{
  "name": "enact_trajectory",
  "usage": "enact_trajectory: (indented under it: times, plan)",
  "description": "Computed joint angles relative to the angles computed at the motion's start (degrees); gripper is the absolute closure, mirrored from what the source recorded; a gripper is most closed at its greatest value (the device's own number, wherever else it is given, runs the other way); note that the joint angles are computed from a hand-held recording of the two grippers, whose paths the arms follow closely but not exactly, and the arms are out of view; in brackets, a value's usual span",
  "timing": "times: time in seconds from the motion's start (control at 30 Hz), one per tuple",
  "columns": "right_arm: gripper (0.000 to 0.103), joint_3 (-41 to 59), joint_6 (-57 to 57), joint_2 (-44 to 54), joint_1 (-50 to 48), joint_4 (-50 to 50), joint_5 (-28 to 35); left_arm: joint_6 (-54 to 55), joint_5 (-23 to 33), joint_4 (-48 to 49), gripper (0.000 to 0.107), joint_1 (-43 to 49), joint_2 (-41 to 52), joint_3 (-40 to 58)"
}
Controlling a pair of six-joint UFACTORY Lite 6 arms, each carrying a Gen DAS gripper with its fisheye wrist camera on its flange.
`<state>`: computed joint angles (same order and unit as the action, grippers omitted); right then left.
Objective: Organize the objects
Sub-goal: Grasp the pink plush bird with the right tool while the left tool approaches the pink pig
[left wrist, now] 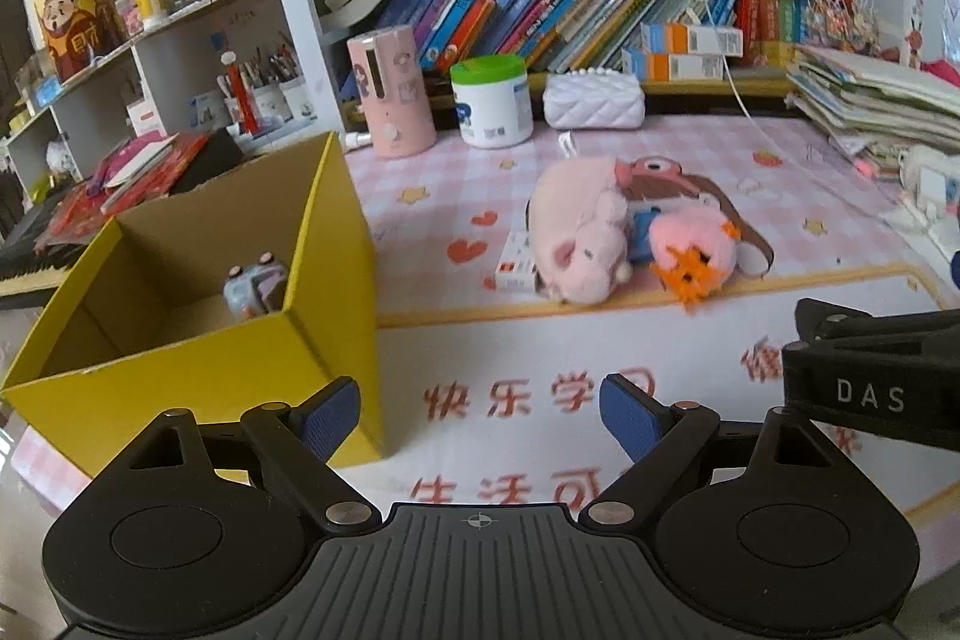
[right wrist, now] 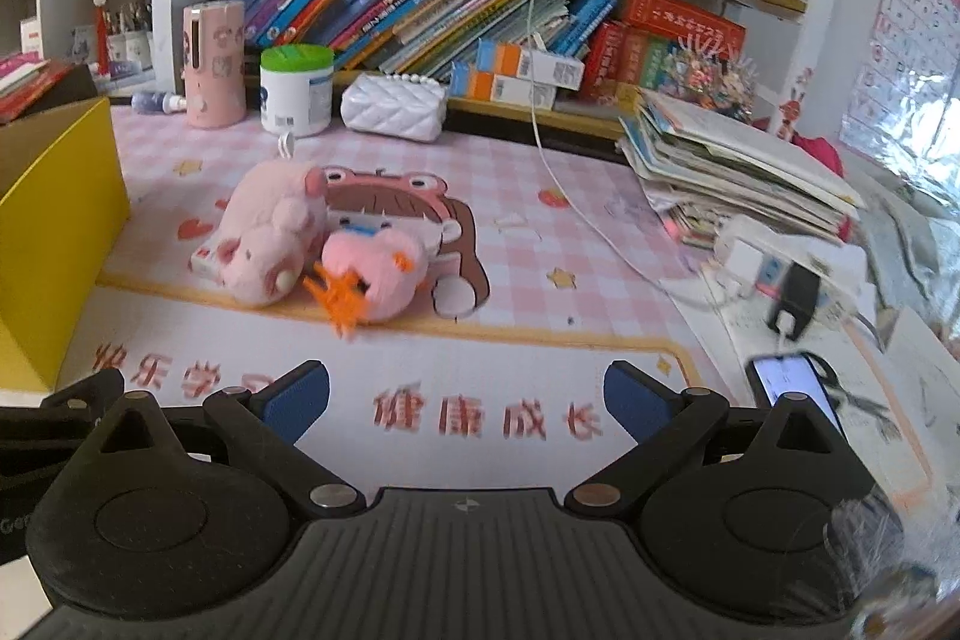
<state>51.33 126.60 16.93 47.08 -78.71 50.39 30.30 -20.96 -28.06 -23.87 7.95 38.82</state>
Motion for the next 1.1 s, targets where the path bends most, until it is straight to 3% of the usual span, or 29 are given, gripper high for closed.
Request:
enact_trajectory:
  times: [0.33, 0.53, 0.67, 0.93, 1.07, 1.1]
  plan:
    - [0.010, -1.8, 7.5, -0.9, -14.5, -24.3, -15.7, 10.1, -1.6, -18.1, 0.019, -5.1, 6.9, 8.4]
    - [0.012, 6.5, 15.2, 6.8, -23.3, -40.2, -27.1, 13.2, -4.8, -23.1, 0.019, -8.8, 9.5, 9.0]
    - [0.013, 15.3, 14.1, 14.8, -26.7, -42.2, -32.5, 13.5, -5.1, -24.5, 0.019, -9.2, 10.8, 10.5]
    - [0.013, 29.7, -0.5, 26.7, -31.0, -28.0, -40.4, 18.7, -3.7, -26.6, 0.019, -8.3, 12.8, 14.6]
    - [0.014, 31.1, 4.1, 28.0, -31.7, -33.0, -41.4, 18.2, -2.3, -24.8, 0.019, -7.1, 14.2, 17.2]
    - [0.019, 31.4, 3.4, 28.2, -31.8, -32.8, -41.6, 18.0, -1.8, -24.3, 0.019, -6.7, 14.7, 18.0]
